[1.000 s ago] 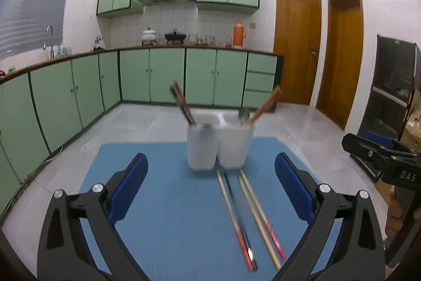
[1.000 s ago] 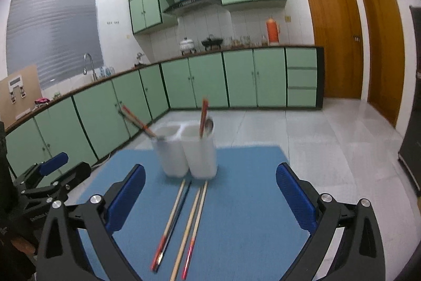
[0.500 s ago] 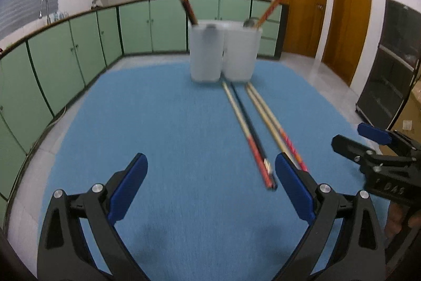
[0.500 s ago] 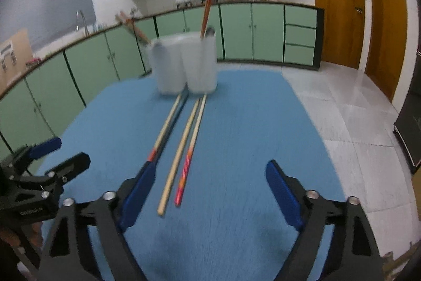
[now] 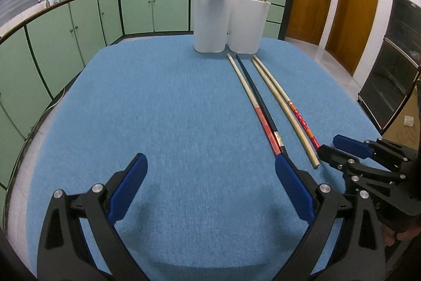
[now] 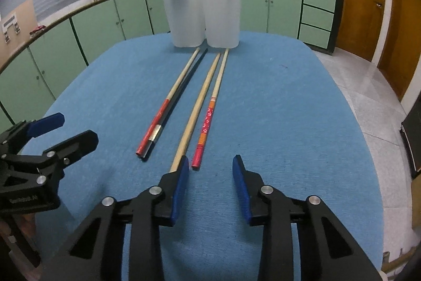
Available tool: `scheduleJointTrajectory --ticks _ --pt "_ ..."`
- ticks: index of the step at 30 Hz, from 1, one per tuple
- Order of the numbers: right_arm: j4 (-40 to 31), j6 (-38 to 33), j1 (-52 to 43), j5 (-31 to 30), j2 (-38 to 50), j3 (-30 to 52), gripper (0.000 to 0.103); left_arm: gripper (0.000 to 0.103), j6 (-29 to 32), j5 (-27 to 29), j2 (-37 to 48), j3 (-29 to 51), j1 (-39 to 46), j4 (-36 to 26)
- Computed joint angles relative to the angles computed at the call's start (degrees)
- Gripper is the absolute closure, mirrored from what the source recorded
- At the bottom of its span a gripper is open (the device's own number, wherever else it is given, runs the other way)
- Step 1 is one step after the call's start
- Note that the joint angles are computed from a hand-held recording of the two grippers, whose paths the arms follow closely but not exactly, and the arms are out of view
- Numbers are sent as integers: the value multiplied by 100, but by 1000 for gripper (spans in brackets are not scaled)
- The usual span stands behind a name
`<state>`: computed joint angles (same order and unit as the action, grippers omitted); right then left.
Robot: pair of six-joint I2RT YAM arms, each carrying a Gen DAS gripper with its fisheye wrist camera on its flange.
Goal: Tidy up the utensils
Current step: 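Move both tools back over the remaining chopsticks on the mat, then grasp a red-patterned chopstick with the right tool while the left tool grasps a red-tipped chopstick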
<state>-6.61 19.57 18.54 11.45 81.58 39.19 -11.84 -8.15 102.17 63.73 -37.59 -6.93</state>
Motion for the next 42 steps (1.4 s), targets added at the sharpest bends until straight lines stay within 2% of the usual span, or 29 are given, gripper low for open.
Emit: scheduleJointTrajectory --ticks 9,11,13,21,38,42 --pt "-156 36 78 143 278 281 76 8 -63 57 136 188 -83 -151" --pt "-163 32 41 111 322 325 89 8 -82 72 191 255 -124 -197" --pt "-173 58 -29 60 317 331 97 8 -94 93 251 330 -173 -241" --pt "-122 44 -297 -173 55 106 97 9 8 -25 668 806 -422 -627" --pt "39 90 -389 -348 -39 -42 97 9 -178 -192 1347 1787 -510 -1412" --pt "68 106 -432 -425 -46 -61 97 22 -111 -110 1389 1872 -572 -1369"
